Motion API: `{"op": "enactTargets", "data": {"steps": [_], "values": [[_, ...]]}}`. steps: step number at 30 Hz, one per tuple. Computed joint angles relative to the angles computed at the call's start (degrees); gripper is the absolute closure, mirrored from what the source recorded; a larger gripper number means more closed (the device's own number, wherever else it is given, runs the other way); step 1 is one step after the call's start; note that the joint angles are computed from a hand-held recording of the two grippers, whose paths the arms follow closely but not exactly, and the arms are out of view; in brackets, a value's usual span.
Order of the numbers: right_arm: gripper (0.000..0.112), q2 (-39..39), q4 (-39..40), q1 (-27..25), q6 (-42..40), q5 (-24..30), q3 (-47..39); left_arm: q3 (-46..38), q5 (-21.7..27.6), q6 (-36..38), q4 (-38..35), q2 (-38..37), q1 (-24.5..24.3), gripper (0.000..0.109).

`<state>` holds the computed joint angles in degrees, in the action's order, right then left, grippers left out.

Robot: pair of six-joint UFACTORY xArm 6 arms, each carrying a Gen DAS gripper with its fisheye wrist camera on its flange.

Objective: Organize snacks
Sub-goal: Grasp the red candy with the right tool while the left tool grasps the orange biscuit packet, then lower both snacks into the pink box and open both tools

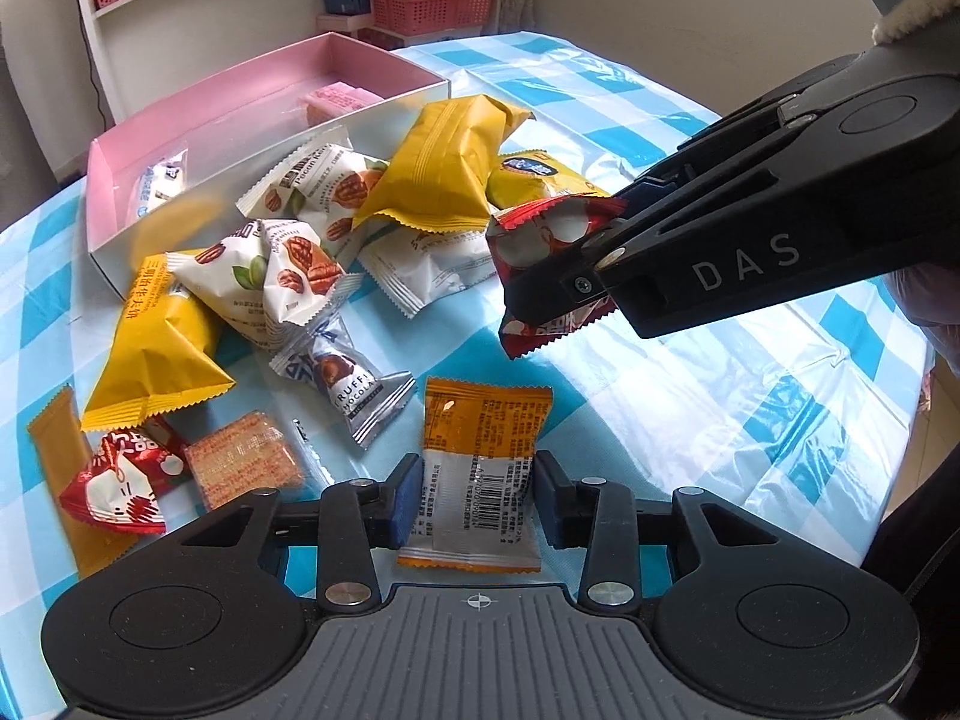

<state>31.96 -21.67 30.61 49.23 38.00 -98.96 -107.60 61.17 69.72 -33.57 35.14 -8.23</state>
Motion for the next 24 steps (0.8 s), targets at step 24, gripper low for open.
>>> {"op": "enactTargets", "data": {"steps": [24], "values": [[0.084, 1.2, -0.9, -4.2, 5.7, -5.4, -4.8, -33.4, 4.2, -19.4, -0.9, 17.0, 1.2, 0.072]]}}
